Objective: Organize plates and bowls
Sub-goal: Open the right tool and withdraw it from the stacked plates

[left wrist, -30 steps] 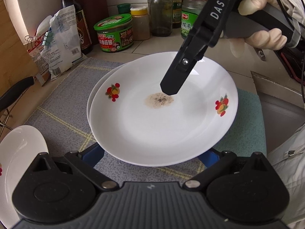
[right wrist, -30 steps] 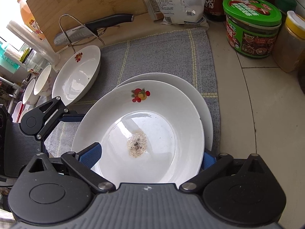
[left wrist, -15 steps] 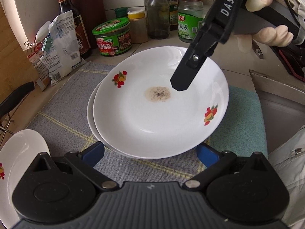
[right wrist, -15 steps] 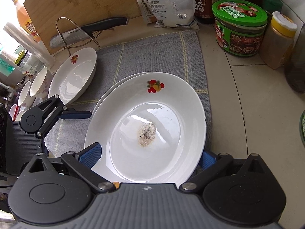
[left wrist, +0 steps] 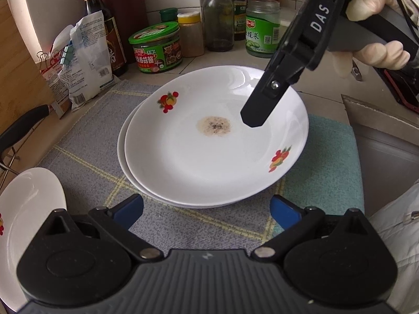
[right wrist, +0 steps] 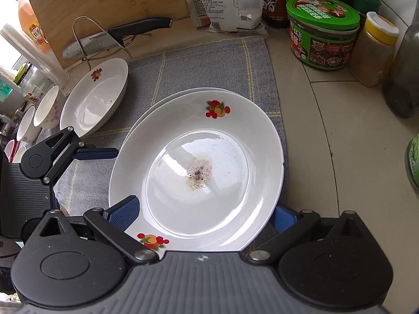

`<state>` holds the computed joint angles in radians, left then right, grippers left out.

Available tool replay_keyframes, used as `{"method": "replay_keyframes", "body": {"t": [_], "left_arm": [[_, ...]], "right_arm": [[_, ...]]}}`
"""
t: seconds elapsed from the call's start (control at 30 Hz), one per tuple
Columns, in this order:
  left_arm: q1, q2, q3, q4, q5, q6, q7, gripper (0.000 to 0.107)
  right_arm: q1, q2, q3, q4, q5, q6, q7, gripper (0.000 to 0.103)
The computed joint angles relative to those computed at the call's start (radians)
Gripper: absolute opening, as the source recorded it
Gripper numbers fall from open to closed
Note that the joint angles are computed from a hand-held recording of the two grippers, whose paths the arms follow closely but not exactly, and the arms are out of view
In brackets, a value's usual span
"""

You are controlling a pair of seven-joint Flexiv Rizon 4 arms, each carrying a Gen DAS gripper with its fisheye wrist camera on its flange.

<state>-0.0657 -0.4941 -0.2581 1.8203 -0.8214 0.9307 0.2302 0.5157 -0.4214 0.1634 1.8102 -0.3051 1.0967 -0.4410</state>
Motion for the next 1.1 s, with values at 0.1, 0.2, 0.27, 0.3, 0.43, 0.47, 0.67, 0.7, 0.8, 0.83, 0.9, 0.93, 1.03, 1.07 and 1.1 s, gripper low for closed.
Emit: {"method": "replay_keyframes", "body": {"t": [0.1,0.2,0.27,0.3,0.43,0.47,0.67,0.7,0.8,0.83,0.9,0.93,1.03,1.07,1.1], "left_arm": [[0.001,0.005,-0.001,0.003,-0.007,-0.004,0.002,0.102],[0.001,0.009,-0.001,0.004,-0.015,-0.010,0.000,0.102],[-0.001,0.011,0.001,0.004,-0.019,-0.016,-0.007,0.102],[-0.001,0.012,0.002,0.004,-0.021,-0.019,-0.009,0.102],[-0.004,0.014,0.004,0.006,-0.028,-0.023,-0.019,0.102],[-0.004,0.015,0.003,0.008,-0.033,-0.022,-0.019,0.102],[-0.008,0.020,0.001,0.016,-0.070,-0.009,-0.019,0.102],[-0.008,0.022,0.000,0.019,-0.079,-0.005,-0.019,0.102],[-0.007,0.031,-0.003,0.032,-0.114,0.003,-0.019,0.102],[-0.008,0.036,-0.004,0.038,-0.130,0.010,-0.016,0.102],[-0.010,0.043,-0.002,0.048,-0.158,0.020,-0.018,0.102],[-0.011,0.047,-0.002,0.053,-0.177,0.028,-0.021,0.102],[-0.014,0.062,-0.002,0.069,-0.244,0.056,-0.019,0.102],[-0.016,0.068,-0.002,0.078,-0.276,0.072,-0.013,0.102],[-0.021,0.074,-0.002,0.084,-0.308,0.091,-0.008,0.102]], "right_arm": [[0.002,0.001,0.000,0.000,-0.001,-0.003,0.000,0.103],[0.001,0.002,0.003,0.000,0.001,-0.010,-0.004,0.103],[0.000,0.001,0.005,-0.004,0.005,-0.020,-0.007,0.103],[0.001,0.001,0.006,-0.003,0.006,-0.022,-0.007,0.103],[0.006,0.004,0.004,-0.006,-0.002,-0.038,-0.012,0.103],[0.008,0.005,0.002,-0.006,-0.007,-0.042,-0.011,0.103],[0.039,0.022,-0.036,0.014,-0.119,-0.031,0.017,0.103],[0.044,0.021,-0.038,0.009,-0.138,-0.044,0.016,0.103],[0.054,0.011,-0.037,-0.011,-0.180,-0.082,-0.004,0.103],[0.056,0.007,-0.034,-0.018,-0.187,-0.092,-0.012,0.103],[0.064,0.001,-0.036,-0.025,-0.209,-0.104,-0.022,0.103],[0.072,0.000,-0.039,-0.027,-0.225,-0.113,-0.022,0.103],[0.096,-0.006,-0.056,-0.034,-0.286,-0.140,-0.011,0.103],[0.102,-0.008,-0.060,-0.037,-0.306,-0.147,-0.004,0.103],[0.111,-0.012,-0.068,-0.040,-0.330,-0.153,0.010,0.103]]}}
